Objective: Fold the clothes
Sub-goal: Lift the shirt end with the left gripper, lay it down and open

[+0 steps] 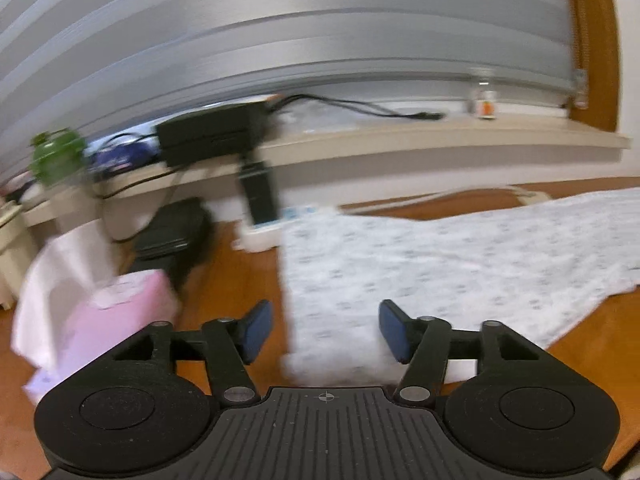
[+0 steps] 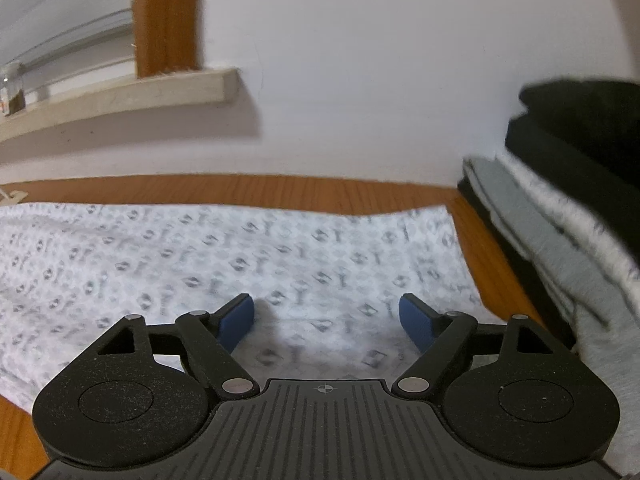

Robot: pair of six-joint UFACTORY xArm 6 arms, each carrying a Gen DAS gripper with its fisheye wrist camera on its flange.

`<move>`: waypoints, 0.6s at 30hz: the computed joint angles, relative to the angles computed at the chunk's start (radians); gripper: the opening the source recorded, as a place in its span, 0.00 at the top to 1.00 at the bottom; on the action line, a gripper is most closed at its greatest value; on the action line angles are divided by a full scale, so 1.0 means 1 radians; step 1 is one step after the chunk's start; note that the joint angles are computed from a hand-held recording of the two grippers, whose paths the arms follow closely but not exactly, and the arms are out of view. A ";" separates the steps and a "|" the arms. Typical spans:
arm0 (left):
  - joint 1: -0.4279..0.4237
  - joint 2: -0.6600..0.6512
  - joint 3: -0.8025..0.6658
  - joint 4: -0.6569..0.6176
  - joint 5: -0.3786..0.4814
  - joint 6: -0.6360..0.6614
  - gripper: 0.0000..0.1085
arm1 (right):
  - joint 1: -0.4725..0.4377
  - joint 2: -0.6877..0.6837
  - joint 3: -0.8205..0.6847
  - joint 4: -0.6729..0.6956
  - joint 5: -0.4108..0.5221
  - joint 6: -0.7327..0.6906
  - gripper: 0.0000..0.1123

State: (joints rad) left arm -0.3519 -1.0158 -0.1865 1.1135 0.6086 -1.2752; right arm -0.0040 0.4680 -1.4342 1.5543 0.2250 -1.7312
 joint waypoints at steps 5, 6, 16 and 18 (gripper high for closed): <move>-0.051 0.307 -0.163 0.264 -0.156 -0.275 0.31 | 0.068 -0.151 0.140 0.120 0.054 -0.174 0.30; -0.065 0.371 -0.205 0.319 -0.182 -0.326 0.30 | 0.090 -0.185 0.174 0.114 0.070 -0.179 0.30; -0.178 0.848 -0.565 0.602 -0.315 -0.509 0.32 | 0.281 -0.333 0.349 -0.052 0.257 -0.039 0.49; -0.175 0.905 -0.607 0.601 -0.365 -0.471 0.50 | 0.311 -0.354 0.376 -0.089 0.306 -0.011 0.52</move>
